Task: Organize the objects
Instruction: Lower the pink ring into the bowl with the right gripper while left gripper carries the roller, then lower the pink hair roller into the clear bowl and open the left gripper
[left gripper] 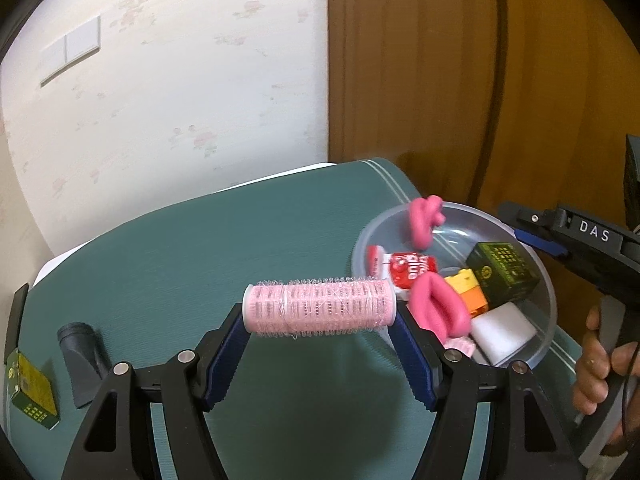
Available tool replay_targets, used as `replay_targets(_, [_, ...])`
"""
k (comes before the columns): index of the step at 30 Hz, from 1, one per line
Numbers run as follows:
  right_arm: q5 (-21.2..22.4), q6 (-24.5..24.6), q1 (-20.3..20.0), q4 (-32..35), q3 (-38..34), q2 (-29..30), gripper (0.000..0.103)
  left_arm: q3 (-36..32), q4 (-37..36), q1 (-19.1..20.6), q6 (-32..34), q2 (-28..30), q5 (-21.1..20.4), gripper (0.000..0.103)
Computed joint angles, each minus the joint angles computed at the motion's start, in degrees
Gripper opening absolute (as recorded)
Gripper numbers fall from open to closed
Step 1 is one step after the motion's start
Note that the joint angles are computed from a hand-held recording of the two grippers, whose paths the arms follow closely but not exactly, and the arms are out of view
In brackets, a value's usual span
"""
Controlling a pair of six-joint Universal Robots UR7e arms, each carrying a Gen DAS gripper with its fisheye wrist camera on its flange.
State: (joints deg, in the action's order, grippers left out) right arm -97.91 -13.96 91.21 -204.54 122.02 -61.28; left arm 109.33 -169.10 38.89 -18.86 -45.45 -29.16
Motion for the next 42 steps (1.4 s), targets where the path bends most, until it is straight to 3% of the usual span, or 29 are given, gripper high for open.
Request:
replay_targets(11, [-1.68, 2.34, 0.62, -2.57, 0.93, -0.87, 0.046, -4.6, -1.2, -0.07, 5.15, 3.83, -3.47, 0.074])
replay_targets(19, [-4.07, 0.97, 2.01, -6.22, 1.33, -0.29, 0.046, -9.46, -2.1, 0.96, 8.82, 7.35, -6.27, 0.074])
replay_targets(20, [-4.35, 0.68, 2.18, -6.74, 1.35, -0.18, 0.046, -10.11, -1.83, 1.16, 8.92, 7.71, -6.62, 0.078])
replay_targets(21, [-4.5, 0.46, 2.29, -7.05, 1.34, -0.11, 0.046, -10.62, -1.49, 1.33, 8.78, 7.99, -6.8, 0.088])
replay_targets(23, [-4.91, -0.08, 2.52, -7.77, 1.31, 0.09, 0.046, -10.96, -2.96, 1.42, 9.22, 8.58, -6.29, 0.098])
replay_targets(42, [-6.4, -0.12, 3.67, -8.3, 1.71, 0.42, 0.046, -5.94, -2.89, 1.01, 3.63, 4.98, -2.61, 0.098])
